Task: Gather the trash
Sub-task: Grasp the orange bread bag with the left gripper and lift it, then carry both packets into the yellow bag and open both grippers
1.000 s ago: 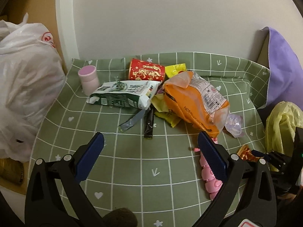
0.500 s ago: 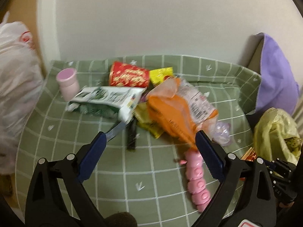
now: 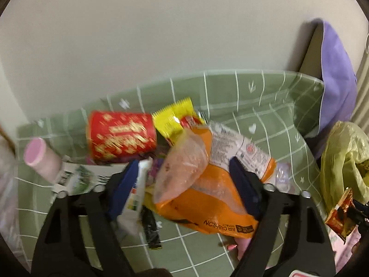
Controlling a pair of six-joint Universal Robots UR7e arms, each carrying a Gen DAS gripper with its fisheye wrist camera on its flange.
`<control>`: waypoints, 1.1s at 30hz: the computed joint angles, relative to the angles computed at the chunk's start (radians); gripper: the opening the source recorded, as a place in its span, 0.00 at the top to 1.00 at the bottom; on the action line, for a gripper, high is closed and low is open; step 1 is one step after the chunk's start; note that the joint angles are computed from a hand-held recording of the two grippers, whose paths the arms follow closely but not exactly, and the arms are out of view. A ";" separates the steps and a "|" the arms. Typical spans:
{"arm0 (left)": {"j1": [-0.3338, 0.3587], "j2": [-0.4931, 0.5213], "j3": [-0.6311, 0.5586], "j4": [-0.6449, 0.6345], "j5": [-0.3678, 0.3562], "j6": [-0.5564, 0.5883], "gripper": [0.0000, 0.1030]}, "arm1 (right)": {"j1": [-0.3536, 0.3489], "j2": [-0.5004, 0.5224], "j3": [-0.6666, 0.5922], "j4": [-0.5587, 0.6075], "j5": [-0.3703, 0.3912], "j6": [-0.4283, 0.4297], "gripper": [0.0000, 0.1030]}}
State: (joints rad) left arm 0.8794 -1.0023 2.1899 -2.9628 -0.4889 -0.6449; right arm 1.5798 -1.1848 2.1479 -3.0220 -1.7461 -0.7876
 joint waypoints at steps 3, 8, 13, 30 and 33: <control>0.015 -0.010 0.005 0.013 -0.057 -0.034 0.55 | -0.002 -0.016 0.019 -0.018 -0.008 0.003 0.82; -0.051 -0.036 0.070 -0.091 -0.041 -0.028 0.73 | -0.003 -0.027 0.026 -0.028 0.003 -0.005 0.82; -0.139 -0.072 0.109 -0.127 0.026 -0.047 0.76 | 0.005 -0.029 0.014 -0.025 0.027 -0.028 0.82; -0.245 0.104 -0.115 -0.352 -0.180 0.306 0.76 | -0.026 -0.170 -0.072 -0.077 0.075 -0.054 0.82; -0.226 0.176 -0.217 -0.312 -0.309 0.355 0.76 | -0.049 -0.201 -0.096 -0.099 0.064 -0.058 0.82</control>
State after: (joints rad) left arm 0.6532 -0.8260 1.9725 -3.2752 -0.7981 -0.2896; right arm 1.5312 -1.3859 2.0522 -3.1208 -1.6819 -0.8459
